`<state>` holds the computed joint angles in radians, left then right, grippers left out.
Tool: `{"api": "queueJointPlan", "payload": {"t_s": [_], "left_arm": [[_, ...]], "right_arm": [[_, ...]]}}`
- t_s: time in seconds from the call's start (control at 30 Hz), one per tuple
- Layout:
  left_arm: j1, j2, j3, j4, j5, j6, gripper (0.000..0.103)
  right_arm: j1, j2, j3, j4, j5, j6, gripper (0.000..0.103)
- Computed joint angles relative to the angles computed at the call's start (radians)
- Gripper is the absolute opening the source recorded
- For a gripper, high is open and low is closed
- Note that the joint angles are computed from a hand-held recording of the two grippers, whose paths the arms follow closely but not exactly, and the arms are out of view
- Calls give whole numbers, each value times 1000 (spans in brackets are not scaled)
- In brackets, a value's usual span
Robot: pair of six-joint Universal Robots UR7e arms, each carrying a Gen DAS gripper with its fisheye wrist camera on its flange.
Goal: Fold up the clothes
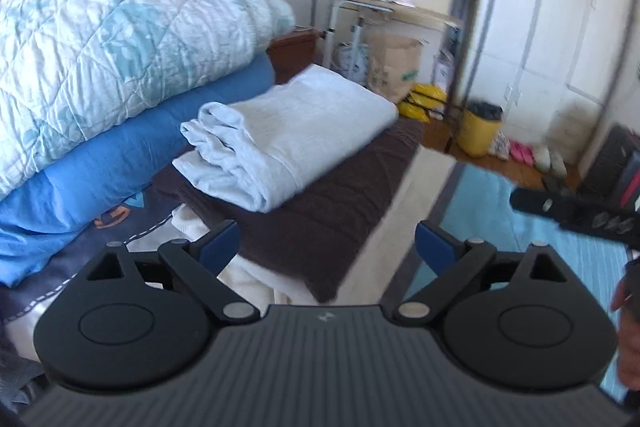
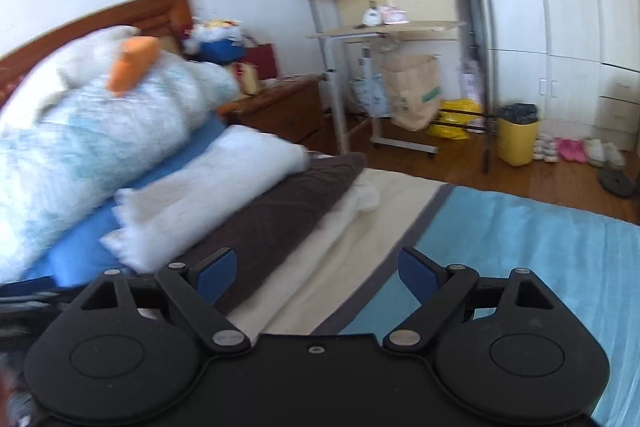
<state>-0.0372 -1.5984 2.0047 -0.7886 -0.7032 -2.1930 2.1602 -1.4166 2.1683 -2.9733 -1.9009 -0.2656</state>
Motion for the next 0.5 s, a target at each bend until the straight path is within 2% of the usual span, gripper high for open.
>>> {"api": "queueJointPlan", "payload": {"t_s": [0.03,0.07,0.13,0.27,0.4,0.5], "left_arm": [[-8,15,-6,3,-21,2,96],[-19,36,-14,15,-41,-5,96],[-36,68,-25,20,-71,-2,97],[-57,113,-36,-27,-122,45,102],[-59,177,-66,-58,-174,83,103],[-77,173,-56,-107,-171,72,103]], "right_arm": [[-5,-36,14,27,39,8,94],[-1,-62,26,43,47,21,96],[19,-106,48,67,15,43,96],[79,-171,82,112,-102,53,97],[80,-247,119,155,-105,122,98],[94,-278,139,176,-156,155,98]]}}
